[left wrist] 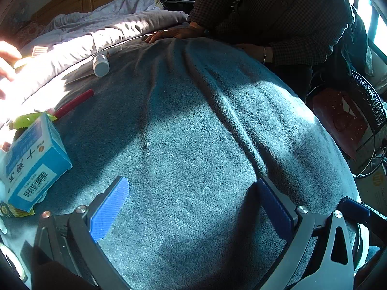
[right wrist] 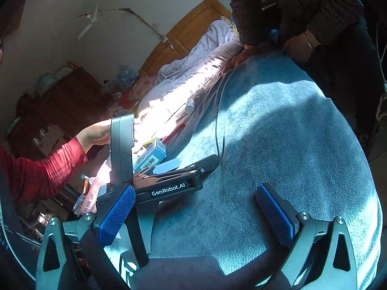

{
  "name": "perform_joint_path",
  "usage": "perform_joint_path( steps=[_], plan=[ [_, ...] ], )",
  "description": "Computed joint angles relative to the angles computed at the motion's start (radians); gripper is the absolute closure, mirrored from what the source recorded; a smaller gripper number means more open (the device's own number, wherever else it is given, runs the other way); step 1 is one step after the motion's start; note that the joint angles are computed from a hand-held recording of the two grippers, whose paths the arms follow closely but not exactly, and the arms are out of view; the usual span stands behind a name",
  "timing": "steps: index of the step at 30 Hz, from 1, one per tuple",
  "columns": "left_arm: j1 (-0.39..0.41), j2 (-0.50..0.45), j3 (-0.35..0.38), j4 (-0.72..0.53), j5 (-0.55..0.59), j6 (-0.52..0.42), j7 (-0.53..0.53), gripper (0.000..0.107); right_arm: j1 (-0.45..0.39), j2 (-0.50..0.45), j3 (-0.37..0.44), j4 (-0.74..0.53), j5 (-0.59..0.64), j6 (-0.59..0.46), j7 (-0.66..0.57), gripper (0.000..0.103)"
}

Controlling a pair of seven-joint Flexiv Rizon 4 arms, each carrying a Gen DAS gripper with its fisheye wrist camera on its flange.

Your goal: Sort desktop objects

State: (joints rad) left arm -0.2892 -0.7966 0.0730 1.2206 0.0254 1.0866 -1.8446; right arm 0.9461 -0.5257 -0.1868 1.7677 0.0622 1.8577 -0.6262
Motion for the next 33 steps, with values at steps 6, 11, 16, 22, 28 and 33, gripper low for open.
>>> perform_joint_path(
  steps=[6,11,16,22,28,33],
  plan=[
    [-0.001,-0.001,0.001,-0.002,0.001,-0.001,-0.002,0.004,-0.022,-0.012,0.026,-0.015,0.034,0.025,-0.004,0.0],
    [-0.001,-0.001,0.001,-0.002,0.002,-0.001,-0.004,0.004,-0.013,-0.02,0.009,-0.027,0.023,-0.003,0.007,0.0],
    [-0.001,-0.001,0.001,-0.002,0.003,-0.002,-0.005,0.004,-0.022,-0.029,0.019,-0.029,0.027,0.023,0.011,0.0],
    [-0.001,-0.001,0.002,-0.002,0.003,-0.002,-0.008,0.004,-0.032,-0.031,0.034,-0.025,0.039,0.046,0.001,0.0],
    [-0.002,-0.001,0.003,-0.003,0.004,-0.002,-0.01,0.004,-0.043,-0.037,0.057,-0.028,0.067,0.073,-0.024,0.0],
    [-0.002,-0.001,0.003,-0.002,0.005,-0.002,-0.012,0.004,-0.056,-0.041,0.076,-0.035,0.079,0.077,-0.036,0.0]
  ],
)
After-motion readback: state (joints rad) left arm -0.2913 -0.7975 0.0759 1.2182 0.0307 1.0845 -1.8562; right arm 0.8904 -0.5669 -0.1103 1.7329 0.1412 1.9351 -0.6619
